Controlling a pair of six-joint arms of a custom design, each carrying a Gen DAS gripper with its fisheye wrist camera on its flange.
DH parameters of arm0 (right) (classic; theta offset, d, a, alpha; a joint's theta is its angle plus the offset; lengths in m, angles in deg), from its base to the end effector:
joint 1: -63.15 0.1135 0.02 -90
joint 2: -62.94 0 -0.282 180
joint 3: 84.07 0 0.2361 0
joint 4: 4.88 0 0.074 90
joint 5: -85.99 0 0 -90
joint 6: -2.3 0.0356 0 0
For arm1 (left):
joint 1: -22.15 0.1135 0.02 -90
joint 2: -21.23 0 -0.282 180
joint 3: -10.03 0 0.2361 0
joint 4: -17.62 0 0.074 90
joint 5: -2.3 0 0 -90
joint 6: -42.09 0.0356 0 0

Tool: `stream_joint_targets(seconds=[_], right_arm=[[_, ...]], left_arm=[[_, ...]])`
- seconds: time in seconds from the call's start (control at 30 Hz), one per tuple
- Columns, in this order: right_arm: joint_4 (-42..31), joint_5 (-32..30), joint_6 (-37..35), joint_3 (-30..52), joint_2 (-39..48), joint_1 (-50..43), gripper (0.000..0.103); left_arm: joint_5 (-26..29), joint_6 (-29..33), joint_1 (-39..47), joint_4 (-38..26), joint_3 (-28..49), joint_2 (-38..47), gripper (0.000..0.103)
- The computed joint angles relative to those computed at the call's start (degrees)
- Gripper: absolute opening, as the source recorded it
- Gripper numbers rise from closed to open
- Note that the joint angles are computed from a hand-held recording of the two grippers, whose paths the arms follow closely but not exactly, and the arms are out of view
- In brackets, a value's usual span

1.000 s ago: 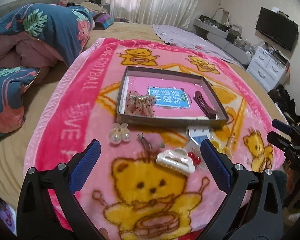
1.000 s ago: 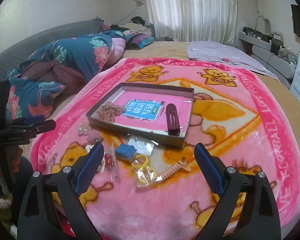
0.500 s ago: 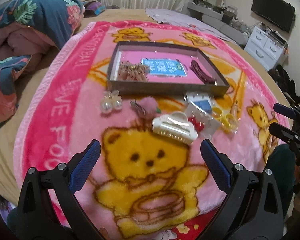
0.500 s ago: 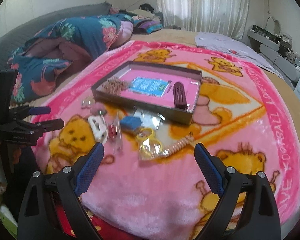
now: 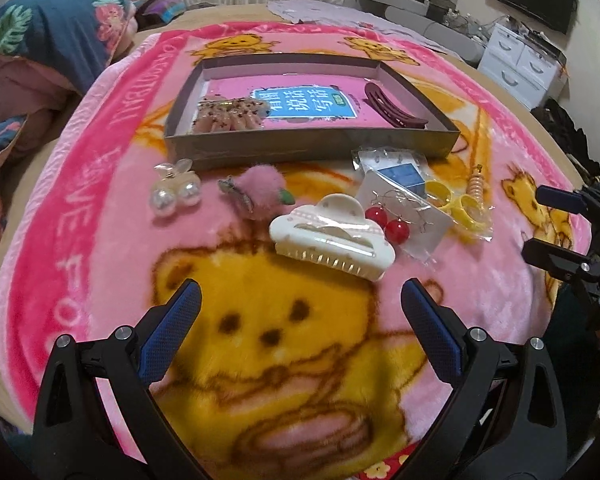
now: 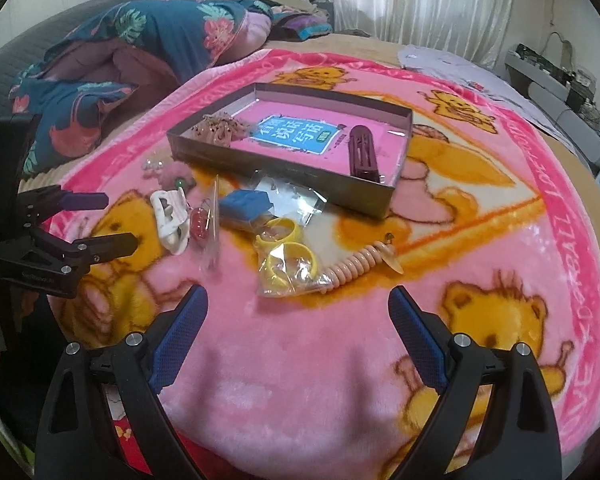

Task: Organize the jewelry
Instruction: 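Grasp the white claw clip with left tool while right tool grasps yellow ring bag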

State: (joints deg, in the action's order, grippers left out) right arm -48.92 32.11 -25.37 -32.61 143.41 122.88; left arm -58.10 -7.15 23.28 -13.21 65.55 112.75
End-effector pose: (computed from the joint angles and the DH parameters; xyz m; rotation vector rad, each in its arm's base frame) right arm 0.1239 0.1706 0.1788 0.1747 2.4488 -0.0676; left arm 0.2601 -0.0125 0.1601 0.9949 2.3535 -0.4426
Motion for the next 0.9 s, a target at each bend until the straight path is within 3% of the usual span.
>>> stream_joint_targets(seconds=[0.17, 0.43, 0.5, 0.57, 0.67, 0.8, 0.9], right_arm=[[6.1, -3.5, -8.7, -0.9, 1.8, -5.5, 0.088], [12.1, -9.1, -16.1, -2.2, 3.2, -12.5, 0.081], [13.0, -10.4, -17.7, -1.9, 4.3, -13.8, 0.078], [14.1, -11.9, -19.7, -1.5, 5.5, -15.1, 0.076], [15.6, -13.7, -22.2, -0.5, 8.0, -16.6, 0.070], [16.8, -14.1, -23.0, 0.6, 10.8, -16.9, 0.047], [17.2, -13.7, -22.4, 1.1, 12.2, -15.2, 0.040]], left_arm=[[-0.8, -1.3, -3.4, 2.2, 0.5, 2.6, 0.093], [-3.1, -4.3, -7.2, 5.6, 1.9, 6.7, 0.093], [-3.2, -4.6, -7.6, 5.6, 2.3, 7.3, 0.086], [-2.9, -4.7, -7.9, 5.3, 3.0, 8.0, 0.072], [-2.1, -4.6, -7.5, 3.7, 4.1, 8.7, 0.065], [-1.1, -4.4, -6.1, 2.2, 4.9, 8.2, 0.064], [0.0, -3.8, -4.0, 0.9, 5.5, 7.3, 0.064]])
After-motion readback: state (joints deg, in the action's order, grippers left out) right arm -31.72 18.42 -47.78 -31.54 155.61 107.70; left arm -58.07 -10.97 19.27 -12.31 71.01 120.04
